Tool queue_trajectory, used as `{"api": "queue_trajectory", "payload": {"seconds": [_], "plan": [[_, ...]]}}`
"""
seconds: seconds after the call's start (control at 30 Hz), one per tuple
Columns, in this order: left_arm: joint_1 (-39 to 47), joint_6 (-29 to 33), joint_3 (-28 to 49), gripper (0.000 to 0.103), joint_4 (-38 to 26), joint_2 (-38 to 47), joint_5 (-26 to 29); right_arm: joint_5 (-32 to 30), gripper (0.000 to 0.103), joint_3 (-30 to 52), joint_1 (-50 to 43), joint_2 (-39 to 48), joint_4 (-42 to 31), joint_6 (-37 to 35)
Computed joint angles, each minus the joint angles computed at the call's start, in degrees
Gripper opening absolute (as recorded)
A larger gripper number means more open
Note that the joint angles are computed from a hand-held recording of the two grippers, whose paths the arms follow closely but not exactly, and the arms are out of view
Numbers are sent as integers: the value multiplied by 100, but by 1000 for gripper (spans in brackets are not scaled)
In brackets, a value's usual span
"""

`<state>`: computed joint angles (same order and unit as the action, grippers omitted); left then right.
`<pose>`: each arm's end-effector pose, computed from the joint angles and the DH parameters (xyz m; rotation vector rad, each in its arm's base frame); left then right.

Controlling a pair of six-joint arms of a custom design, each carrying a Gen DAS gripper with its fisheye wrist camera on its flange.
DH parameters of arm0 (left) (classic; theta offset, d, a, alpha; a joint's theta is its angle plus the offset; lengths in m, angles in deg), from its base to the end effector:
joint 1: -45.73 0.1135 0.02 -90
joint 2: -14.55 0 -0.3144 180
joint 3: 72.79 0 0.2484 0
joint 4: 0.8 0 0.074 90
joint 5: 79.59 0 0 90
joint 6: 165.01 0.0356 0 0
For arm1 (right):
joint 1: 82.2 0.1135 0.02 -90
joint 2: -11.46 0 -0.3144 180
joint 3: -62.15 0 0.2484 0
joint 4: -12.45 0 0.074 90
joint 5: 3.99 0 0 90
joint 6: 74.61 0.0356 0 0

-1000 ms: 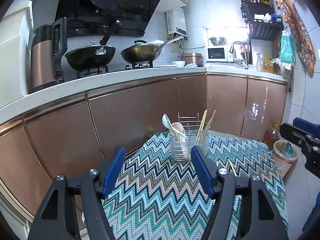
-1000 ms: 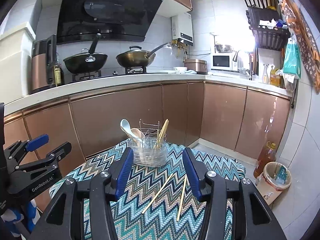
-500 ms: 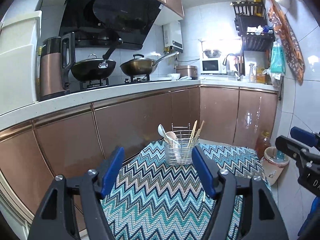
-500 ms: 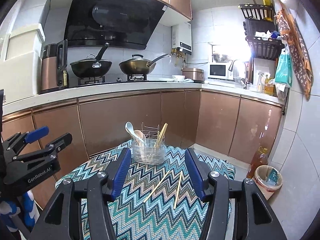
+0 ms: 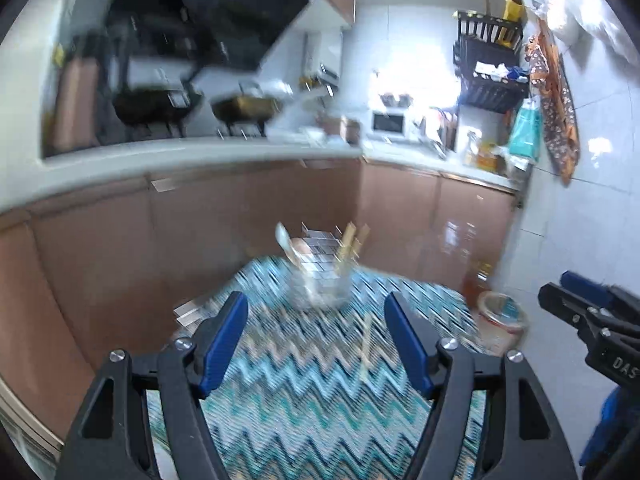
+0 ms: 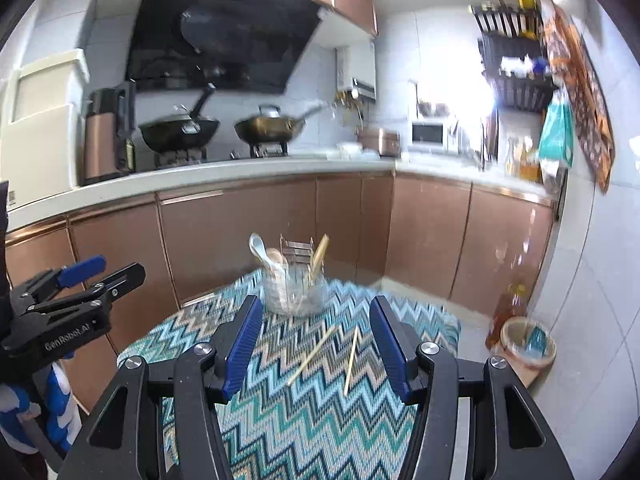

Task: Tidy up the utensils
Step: 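Withdraw both open tools from the cup back over the table, then grasp a chopstick with left tool while right tool grips the last chopstick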

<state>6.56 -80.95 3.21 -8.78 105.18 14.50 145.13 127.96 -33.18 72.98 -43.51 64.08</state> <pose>0.2813 -0.2324 0.3230 0.6207 1.9127 -0.5804 0.1378 0.1121 0.3361 0.3796 1.9552 -0.2178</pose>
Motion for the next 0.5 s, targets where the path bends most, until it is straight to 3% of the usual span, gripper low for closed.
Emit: {"api": "queue_trajectory", "payload": {"seconds": [0.23,0.37,0.5], "plan": [[114,144,1387,68,-1207,1449,850,-2540,52,-841,-2277,-392,1381,-1050],[-148,436,2361,68,-1799,2316,669,-4064,41,-1039,-3714,-76,1928,-1722],[-413,516,4189,68,-3006,3610,624,-5216,37,-930,-4945,618,2297,-2394]]}}
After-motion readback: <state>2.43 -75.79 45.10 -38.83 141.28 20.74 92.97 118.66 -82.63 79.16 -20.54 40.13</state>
